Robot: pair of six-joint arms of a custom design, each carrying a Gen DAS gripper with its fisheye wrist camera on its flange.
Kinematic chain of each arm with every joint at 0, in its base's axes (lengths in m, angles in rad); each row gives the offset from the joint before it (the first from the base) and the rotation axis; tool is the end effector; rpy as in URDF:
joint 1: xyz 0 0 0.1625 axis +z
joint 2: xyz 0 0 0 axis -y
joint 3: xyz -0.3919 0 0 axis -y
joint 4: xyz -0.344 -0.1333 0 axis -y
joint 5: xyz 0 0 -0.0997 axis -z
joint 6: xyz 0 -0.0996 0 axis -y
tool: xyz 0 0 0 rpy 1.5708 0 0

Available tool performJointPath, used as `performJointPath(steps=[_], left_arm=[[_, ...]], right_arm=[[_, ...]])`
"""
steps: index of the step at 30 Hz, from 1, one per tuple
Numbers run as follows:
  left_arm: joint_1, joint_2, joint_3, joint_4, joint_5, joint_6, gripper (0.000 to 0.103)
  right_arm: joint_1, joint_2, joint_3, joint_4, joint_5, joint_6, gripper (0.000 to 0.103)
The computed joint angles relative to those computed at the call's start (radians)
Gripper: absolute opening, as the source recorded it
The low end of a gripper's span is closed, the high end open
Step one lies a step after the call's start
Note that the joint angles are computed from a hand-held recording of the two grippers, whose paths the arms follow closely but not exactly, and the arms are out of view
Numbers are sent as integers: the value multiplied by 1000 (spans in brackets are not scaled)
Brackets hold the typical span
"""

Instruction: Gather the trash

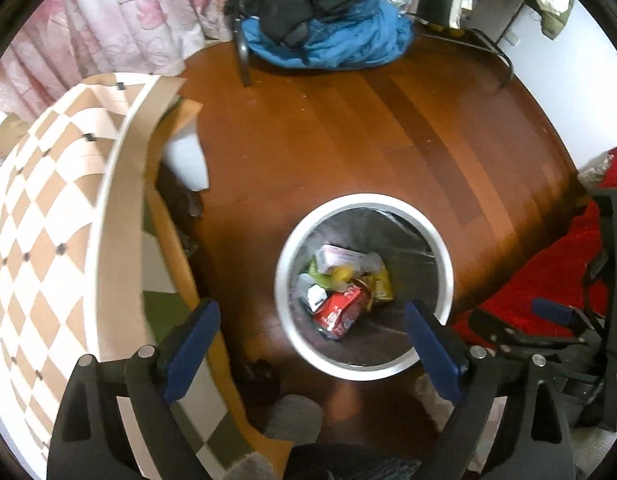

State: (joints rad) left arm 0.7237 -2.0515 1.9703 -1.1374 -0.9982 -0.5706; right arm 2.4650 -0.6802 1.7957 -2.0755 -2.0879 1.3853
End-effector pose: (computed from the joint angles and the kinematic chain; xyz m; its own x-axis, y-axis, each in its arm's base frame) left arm -0.0456 -0.2902 0.4249 -0.7304 0.2985 -0.6143 0.3670 0.9301 0.0156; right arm 0.4331 -0.2400 -0.0281 -0.6874 0.3464 0.6384 0.1999 0.9352 -0.2923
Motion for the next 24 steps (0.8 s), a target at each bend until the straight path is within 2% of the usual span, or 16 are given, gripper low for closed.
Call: performJointPath(steps=[7,10,19,24], left_arm=[[-97,-51,-78,170,26,-105,98],[-166,-69,-136,263,21,-168,98],[-462,-86,-361,564,-44,-408,98],[-612,-66,-491,685,-89,-527,98]], right_arm=[[70,1,-81,112,38,44,103],[109,-7,-122,153,44,68,103],[254,-16,-317,363,21,170,103],[327,4,-452,473,6,203,103]])
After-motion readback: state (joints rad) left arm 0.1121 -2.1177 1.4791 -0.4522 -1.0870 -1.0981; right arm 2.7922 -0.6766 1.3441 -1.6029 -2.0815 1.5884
